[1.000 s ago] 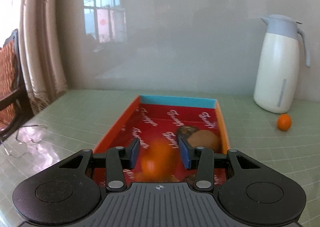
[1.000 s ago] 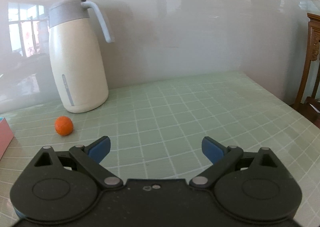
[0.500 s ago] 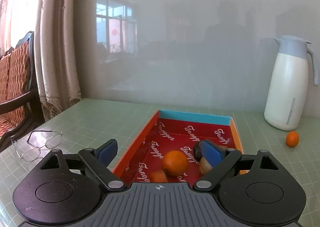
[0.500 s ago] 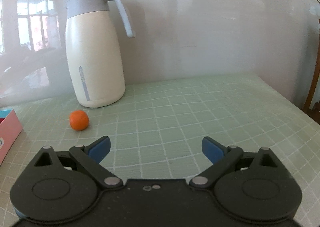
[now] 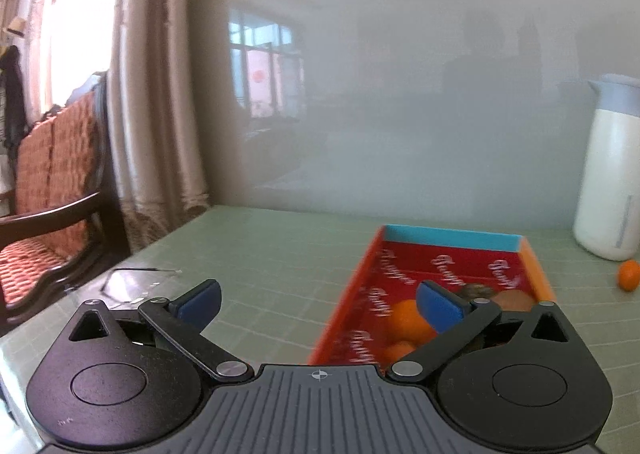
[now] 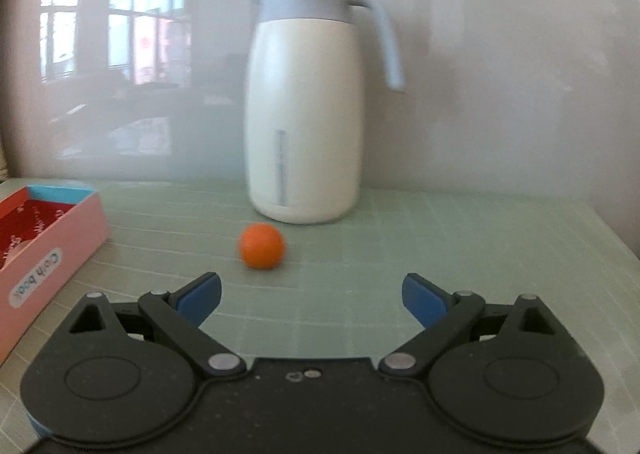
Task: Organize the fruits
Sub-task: 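Reach the right gripper to the last tangerine and close on it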
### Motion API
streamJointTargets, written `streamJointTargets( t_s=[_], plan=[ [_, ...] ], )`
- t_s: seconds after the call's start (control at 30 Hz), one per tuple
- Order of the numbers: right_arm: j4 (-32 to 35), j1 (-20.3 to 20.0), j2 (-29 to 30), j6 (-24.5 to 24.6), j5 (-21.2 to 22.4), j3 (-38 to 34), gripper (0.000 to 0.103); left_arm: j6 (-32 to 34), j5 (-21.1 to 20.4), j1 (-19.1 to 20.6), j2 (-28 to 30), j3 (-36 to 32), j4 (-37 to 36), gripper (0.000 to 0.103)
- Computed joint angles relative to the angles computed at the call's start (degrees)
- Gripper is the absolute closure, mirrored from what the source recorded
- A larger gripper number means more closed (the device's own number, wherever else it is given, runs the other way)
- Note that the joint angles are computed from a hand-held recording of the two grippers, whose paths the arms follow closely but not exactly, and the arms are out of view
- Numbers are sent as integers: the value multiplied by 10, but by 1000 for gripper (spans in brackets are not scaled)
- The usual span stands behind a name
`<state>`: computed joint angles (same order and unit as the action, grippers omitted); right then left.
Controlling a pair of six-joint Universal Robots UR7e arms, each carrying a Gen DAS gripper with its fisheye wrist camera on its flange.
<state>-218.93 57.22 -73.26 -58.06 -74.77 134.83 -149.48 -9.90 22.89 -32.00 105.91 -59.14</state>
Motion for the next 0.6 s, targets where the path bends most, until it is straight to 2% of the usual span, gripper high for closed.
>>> streamJointTargets(
  t_s=[0.07,0.17,0.33,0.6],
  plan=[
    [7,10,9,-1,-2,-7,11,-24,-7,0,-7,9,11,0],
    [6,29,30,-1,-22,-24,16,-99,-27,0,-8,4,74,0],
    [9,53,61,4,-58,-58,18,-158,-56,7,-7,1,119,0],
    [36,72,82,26,-89,-94,22,-194,-70,16,-2,-7,142,0]
  ],
)
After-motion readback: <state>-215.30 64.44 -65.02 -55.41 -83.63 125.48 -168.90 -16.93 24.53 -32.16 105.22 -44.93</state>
